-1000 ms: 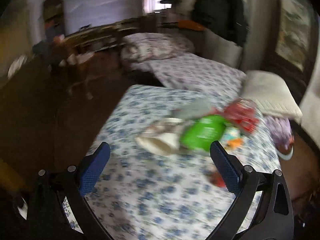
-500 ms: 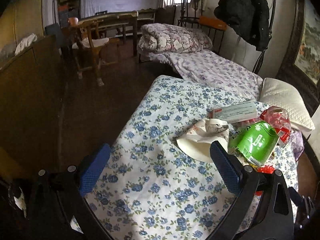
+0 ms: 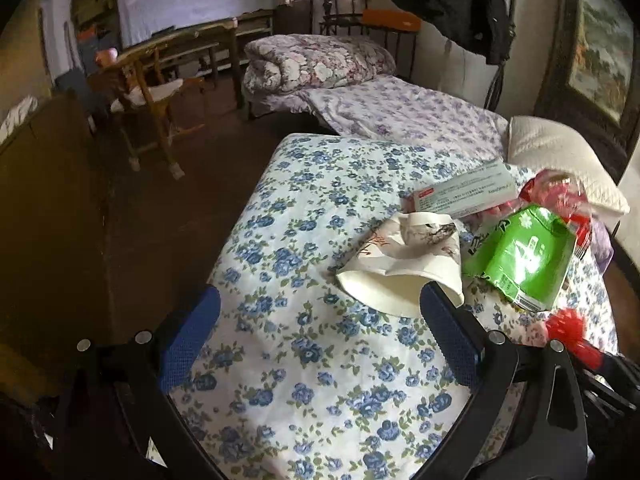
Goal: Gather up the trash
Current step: 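Grasp the red mesh net with the right tool while the left tool grasps the white paper cup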
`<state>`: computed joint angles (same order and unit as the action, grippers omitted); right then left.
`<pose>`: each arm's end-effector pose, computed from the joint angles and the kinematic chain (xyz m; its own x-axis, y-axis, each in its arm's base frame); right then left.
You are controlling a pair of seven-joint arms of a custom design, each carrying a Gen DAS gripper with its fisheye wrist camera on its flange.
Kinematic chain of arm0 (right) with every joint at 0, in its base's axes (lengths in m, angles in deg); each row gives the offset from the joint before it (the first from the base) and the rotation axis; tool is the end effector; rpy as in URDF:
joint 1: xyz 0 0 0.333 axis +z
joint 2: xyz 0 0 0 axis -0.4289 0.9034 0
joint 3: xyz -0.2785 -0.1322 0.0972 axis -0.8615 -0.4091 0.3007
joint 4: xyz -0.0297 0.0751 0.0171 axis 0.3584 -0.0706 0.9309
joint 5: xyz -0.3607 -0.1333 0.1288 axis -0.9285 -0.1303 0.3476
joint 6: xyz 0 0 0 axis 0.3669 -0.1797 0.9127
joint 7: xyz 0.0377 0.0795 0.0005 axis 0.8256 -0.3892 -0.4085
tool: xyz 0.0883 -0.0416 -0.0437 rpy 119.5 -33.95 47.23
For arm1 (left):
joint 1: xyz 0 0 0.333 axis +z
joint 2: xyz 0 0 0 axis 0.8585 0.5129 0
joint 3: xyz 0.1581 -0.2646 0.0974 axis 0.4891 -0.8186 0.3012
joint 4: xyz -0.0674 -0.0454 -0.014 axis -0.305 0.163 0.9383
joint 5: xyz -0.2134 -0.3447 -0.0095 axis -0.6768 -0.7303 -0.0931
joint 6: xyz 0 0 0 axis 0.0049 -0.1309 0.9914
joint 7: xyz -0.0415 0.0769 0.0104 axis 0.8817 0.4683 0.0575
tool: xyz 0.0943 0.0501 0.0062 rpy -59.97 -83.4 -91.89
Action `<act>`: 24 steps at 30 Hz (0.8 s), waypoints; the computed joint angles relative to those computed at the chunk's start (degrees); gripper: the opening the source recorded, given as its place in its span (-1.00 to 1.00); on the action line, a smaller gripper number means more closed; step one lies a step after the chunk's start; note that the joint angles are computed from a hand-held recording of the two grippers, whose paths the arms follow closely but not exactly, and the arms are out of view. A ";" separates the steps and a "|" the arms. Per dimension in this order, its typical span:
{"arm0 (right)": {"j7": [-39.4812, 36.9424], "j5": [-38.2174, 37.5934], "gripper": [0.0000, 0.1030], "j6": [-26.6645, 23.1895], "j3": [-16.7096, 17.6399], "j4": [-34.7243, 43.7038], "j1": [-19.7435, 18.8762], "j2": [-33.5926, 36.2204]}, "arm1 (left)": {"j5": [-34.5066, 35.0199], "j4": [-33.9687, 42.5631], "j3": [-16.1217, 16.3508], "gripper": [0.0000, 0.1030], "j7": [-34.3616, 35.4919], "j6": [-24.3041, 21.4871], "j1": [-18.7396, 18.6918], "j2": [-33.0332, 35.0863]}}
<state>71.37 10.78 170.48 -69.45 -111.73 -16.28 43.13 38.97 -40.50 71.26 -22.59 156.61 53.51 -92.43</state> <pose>0.4323 0.1472 0.6473 0.0142 -0.9765 -0.2152 -0.7831 0.1229 -0.6097 0.4909 -0.1347 0.6746 0.0434 -0.9989 -0.0189 -0.7317 -0.0189 -0.6814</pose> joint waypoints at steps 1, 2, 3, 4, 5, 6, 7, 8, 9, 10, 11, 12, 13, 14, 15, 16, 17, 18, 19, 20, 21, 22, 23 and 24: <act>-0.38 0.51 -0.24 -0.52 -0.41 -0.72 0.39 -1.42 | 0.32 0.17 -0.23 0.87 0.84 -0.12 -0.27 0.40; -0.81 1.22 -0.24 -1.06 -0.85 -1.05 0.73 -2.43 | 1.99 0.56 -0.98 0.87 0.32 -0.88 0.21 0.77; -1.14 1.85 -0.23 -1.37 -1.15 -1.41 0.93 -3.23 | 4.34 0.88 -1.97 0.87 -0.84 -1.81 0.85 1.09; -1.56 2.65 -0.23 -1.68 -1.57 -1.95 1.17 -4.42 | 5.71 1.34 -2.46 0.87 -1.44 -2.68 1.06 1.68; -1.75 3.11 -0.23 -1.83 -1.66 -2.27 1.15 -5.28 | 5.48 1.93 -2.27 0.87 -1.23 -3.37 0.76 2.36; -1.87 3.50 -0.22 -1.76 -1.69 -2.43 1.01 -5.78 | 5.05 2.12 -1.92 0.87 -0.83 -3.45 0.45 2.74; -1.89 3.98 -0.22 -1.55 -1.80 -2.87 0.87 -6.65 | 5.28 2.48 -1.86 0.87 -0.49 -3.61 0.33 3.34; -1.84 4.36 -0.22 -1.43 -1.80 -3.12 0.69 -7.32 | 5.60 2.70 -1.84 0.87 -0.26 -3.84 0.27 3.73; -2.13 4.70 -0.21 -1.29 -2.02 -3.19 0.53 -7.55 | 5.46 2.94 -1.69 0.87 0.21 -4.04 0.10 4.14; -2.24 5.07 -0.21 -1.26 -2.13 -3.41 0.39 -8.09 | 4.19 3.41 -1.17 0.87 1.97 -4.06 -0.45 4.91; -2.39 5.50 -0.21 -1.26 -2.34 -3.53 0.27 -8.55 | 4.22 3.56 -1.18 0.87 2.66 -3.85 -0.58 5.27; -2.57 5.85 -0.20 -1.27 -2.46 -3.60 0.15 -8.86 | 4.80 3.74 -1.35 0.87 3.04 -3.74 -0.58 5.59; -2.64 6.17 -0.20 -1.37 -2.48 -3.67 0.04 -9.20 | 5.99 4.11 -1.66 0.87 3.70 -3.14 -0.56 6.34; -2.81 6.54 -0.20 -1.36 -2.60 -3.73 -0.02 -9.40 | 6.51 4.36 -1.75 0.87 4.16 -2.71 -0.61 6.87; -3.06 6.86 -0.20 -1.30 -2.71 -3.79 -0.06 -9.51 | 6.72 4.55 -1.76 0.87 4.67 -2.38 -0.69 7.36; -3.24 7.13 -0.20 -1.24 -2.75 -3.87 -0.11 -9.69 | 7.44 5.13 -1.94 0.87 5.30 -2.07 -0.74 8.47; -3.39 7.37 -0.20 -1.19 -2.78 -3.98 -0.18 -9.90 | 8.14 5.39 -2.09 0.86 5.50 -1.79 -0.76 9.06; -3.59 7.56 -0.20 -1.11 -2.80 -3.92 -0.24 -9.82 | 8.69 5.61 -2.17 0.82 5.73 -1.51 -0.81 9.52; -3.77 7.75 -0.20 -1.05 -2.79 -3.94 -0.26 -9.95 | 9.49 5.55 -2.27 0.56 5.87 -0.60 -0.85 9.98; -3.88 7.91 -0.20 -0.91 -2.74 -3.95 -0.31 -10.04 | 8.90 5.77 -2.12 0.31 6.71 -0.70 -1.07 10.27; -3.97 8.07 -0.20 -0.70 -2.65 -3.95 -0.31 -9.96 | 7.54 6.19 -1.86 -0.20 7.95 -1.24 -1.38 10.61; -4.06 8.27 -0.20 -0.54 -2.63 -3.95 -0.28 -9.97 | 7.65 6.21 -1.92 -0.55 7.87 -1.71 -1.36 10.75; -4.01 8.41 -0.20 -0.46 -2.58 -3.96 -0.32 -10.04 | 7.45 5.85 -1.79 -0.76 8.32 -1.41 -1.39 10.52; -4.01 8.61 -0.20 -0.33 -2.55 -3.98 -0.29 -10.01 | 7.34 5.58 -1.73 -0.78 8.54 -1.23 -1.40 10.32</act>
<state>67.36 19.39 170.14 -72.00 -115.71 -16.56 33.12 46.31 -34.92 69.53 -14.05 155.38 52.12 -82.11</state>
